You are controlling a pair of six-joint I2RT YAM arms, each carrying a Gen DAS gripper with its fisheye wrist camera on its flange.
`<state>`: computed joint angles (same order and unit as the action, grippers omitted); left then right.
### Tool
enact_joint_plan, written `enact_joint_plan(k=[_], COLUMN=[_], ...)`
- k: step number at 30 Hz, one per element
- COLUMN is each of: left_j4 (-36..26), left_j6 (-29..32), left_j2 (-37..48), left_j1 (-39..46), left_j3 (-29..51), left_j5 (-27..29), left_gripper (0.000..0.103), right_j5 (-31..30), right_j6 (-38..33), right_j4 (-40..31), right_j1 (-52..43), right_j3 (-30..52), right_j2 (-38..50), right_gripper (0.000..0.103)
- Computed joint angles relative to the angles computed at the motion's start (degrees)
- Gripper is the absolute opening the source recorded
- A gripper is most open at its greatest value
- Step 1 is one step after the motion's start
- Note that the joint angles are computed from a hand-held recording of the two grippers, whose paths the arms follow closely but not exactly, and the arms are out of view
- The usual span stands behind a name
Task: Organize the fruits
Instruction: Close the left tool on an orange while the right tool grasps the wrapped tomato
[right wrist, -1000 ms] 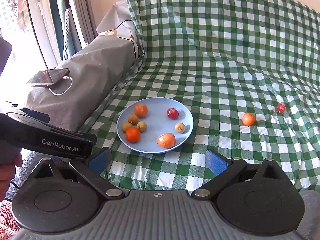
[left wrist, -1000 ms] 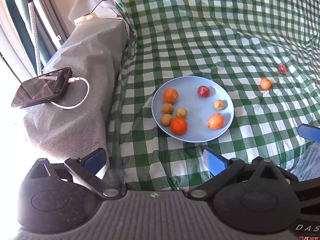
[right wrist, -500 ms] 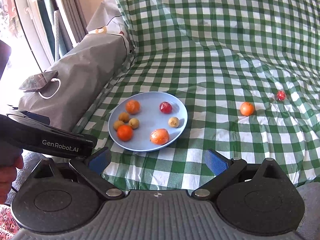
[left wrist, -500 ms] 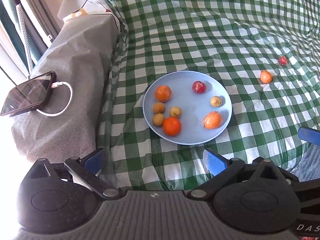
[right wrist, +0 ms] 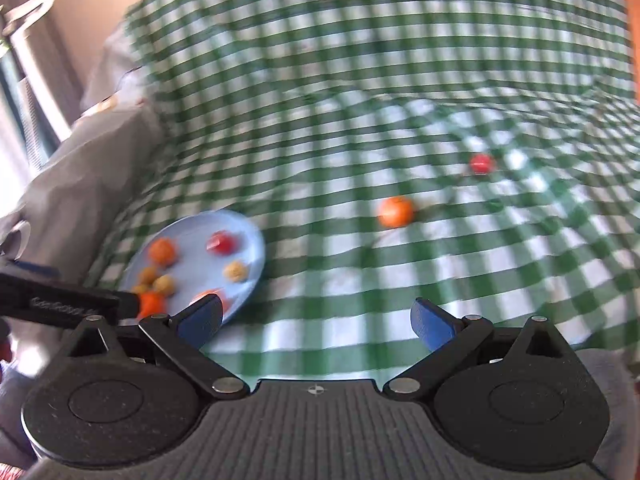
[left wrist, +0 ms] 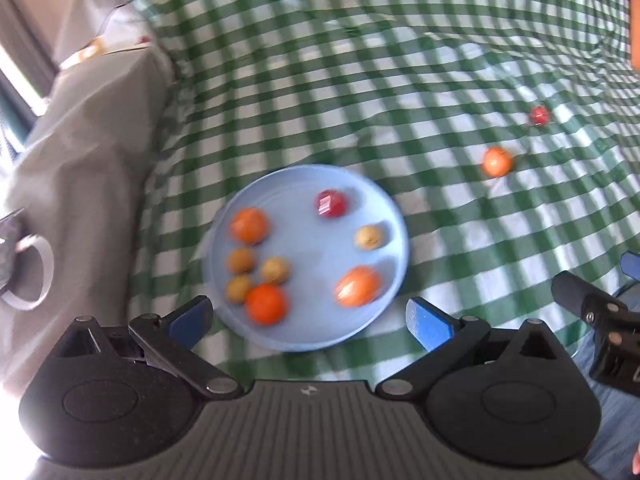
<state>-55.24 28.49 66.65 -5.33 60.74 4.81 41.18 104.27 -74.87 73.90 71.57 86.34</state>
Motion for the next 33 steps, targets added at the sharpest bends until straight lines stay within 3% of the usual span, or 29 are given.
enact_joint_plan(k=[6,8,11,13,15,17,19,22,26,29,30,31,32,33], left_j4=[9.34,13.14,19.23,22.61,24.88,26.52,27.44,27.69,29.56,27.47,27.21,27.35,25.9,24.26], left_j6=[-10.44,-12.81,-15.12,-15.56,-15.0,-14.64,-14.38,-14.47,-14.47,-17.51,-17.75,-17.08,-16.45,-16.82], left_j2=[6.83,11.47,19.96,25.68,31.19,35.9,39.81,44.36,46.54,46.7,45.74,44.63,44.01,43.81], left_j1=[-14.75,-18.73,-24.49,-27.83,-30.36,-32.37,-33.6,-34.34,-33.59,-32.65,-32.34,-32.28,-32.73,-32.88], left_j3=[-0.84,-0.07,1.96,4.02,6.55,9.03,11.35,14.51,14.9,16.09,15.72,15.22,15.81,16.68], left_j5=[-1.98,-0.79,-0.63,-1.12,-1.43,-2.84,-3.88,-4.67,-3.01,-1.21,-0.17,0.49,0.48,0.04], left_gripper=[0.103,0.103,0.103,0.103,0.103,0.103,0.103,0.103,0.103,0.096,0.079,0.041,0.041,0.04], right_j5=[0.17,0.89,3.1,2.95,0.18,-4.47,-9.13,-15.89,-20.74,-19.28,-19.47,-19.1,-19.17,-20.29], right_j6=[5.66,2.88,-8.23,-22.47,-40.45,-56.19,-67.36,-77.13,-81.21,-84.29,-84.16,-83.37,-83.66,-84.75], right_j4=[-5.29,-4.11,1.39,10.17,23.46,36.97,49.1,62.13,71.71,80.38,81.0,81.44,82.43,82.19], right_j1=[-3.55,-7.49,-17.57,-28.73,-42.53,-55.32,-64.99,-73.91,-78.1,-77.75,-77.91,-77.72,-77.57,-77.7], right_j3=[-11.53,-16.52,-24.75,-30.71,-37.22,-41.57,-44.18,-44.98,-43.48,-45.16,-45.12,-45.11,-45.5,-45.35], right_j2=[-9.26,-13.94,-21.23,-26.35,-31.96,-31.82,-27.75,-18.69,-6.52,-2.47,-2.24,-2.26,-2.82,-3.4], right_gripper=[0.1,0.1,0.1,0.1,0.1,0.1,0.1,0.1,0.102,0.102,0.097,0.087,0.047,0.032])
